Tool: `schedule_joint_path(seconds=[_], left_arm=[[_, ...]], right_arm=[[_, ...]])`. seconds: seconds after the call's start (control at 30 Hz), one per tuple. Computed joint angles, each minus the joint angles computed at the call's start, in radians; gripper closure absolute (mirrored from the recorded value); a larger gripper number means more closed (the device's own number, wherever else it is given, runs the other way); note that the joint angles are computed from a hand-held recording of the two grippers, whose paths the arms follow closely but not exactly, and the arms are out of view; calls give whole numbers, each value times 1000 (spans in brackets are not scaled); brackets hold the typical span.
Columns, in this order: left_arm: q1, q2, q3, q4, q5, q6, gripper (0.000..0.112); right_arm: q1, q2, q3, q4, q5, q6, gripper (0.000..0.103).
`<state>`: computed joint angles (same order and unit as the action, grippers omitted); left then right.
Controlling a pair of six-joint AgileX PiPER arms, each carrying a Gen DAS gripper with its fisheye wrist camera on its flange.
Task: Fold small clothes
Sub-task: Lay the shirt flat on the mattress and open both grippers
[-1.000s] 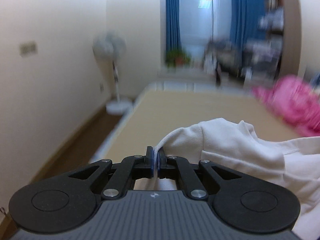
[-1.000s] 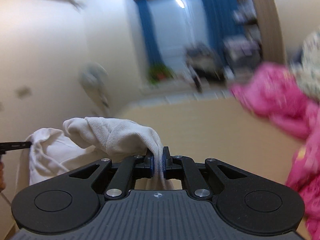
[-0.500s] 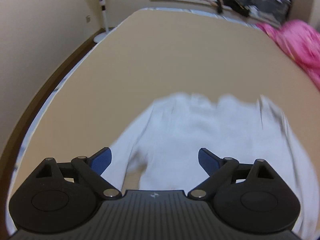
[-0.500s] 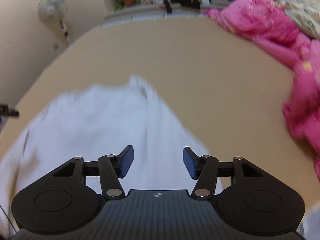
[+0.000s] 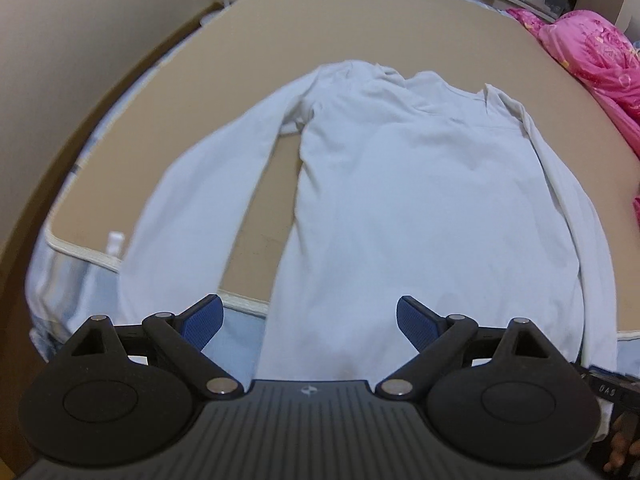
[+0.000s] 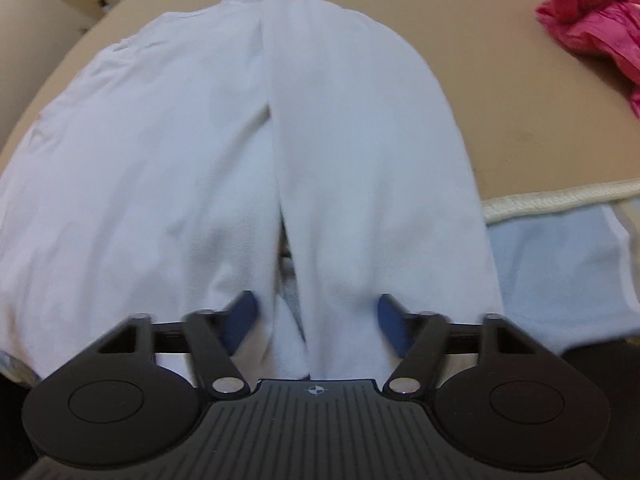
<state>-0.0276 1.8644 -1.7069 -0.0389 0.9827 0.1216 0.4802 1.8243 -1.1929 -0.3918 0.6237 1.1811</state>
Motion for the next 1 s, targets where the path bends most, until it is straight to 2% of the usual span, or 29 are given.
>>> schedule_joint_path(seconds=[0.03,0.07,0.13,0.27,0.37,0.4,0.43,0.47,0.5,0.53,0.6,0.7,0.77,0.9,1.0], left_arm=[[-7,-12,-1,22,-4,-15,16],[-14,-25,0,43,-8,-30,16],[-23,-29,-37,60,17,-54,16],[-69,9,-134,104,73,-108,16],[-106,29,-168,124,100,-137,16],[-118,37,-176,133,107,-147,16],[-128,43,-182,141,113,-156,16],[-139,48,-184,149,115,-166,16],[-147,51,-183,159,115,-175,16],[-154,56,-182,167,113,-181,16],[-163,65,-180,179,116,-188,16],[-169,106,-215,192,147,-203,16],[-169,133,-243,198,170,-220,16],[-155,131,-220,218,148,-235,16],[-131,114,-173,240,111,-228,15]], right_arm=[[-11,-3,-7,4,1,-35,103],[-24,-8,-27,16,28,-76,102],[-55,-58,-16,-6,26,-95,102],[-182,-123,-69,-193,93,-89,102],[-322,-73,-212,-366,201,-17,102],[-368,-46,-266,-425,240,42,102],[-405,-24,-308,-465,276,96,95],[-437,-12,-332,-481,296,142,71],[-458,-28,-316,-463,299,162,57],[-472,-49,-284,-452,261,182,45],[-454,-126,-143,-472,155,241,45],[-380,-198,9,-451,65,238,44],[-286,-248,113,-444,18,258,44],[-64,-264,176,-461,3,360,44],[121,-242,139,-471,62,447,42]])
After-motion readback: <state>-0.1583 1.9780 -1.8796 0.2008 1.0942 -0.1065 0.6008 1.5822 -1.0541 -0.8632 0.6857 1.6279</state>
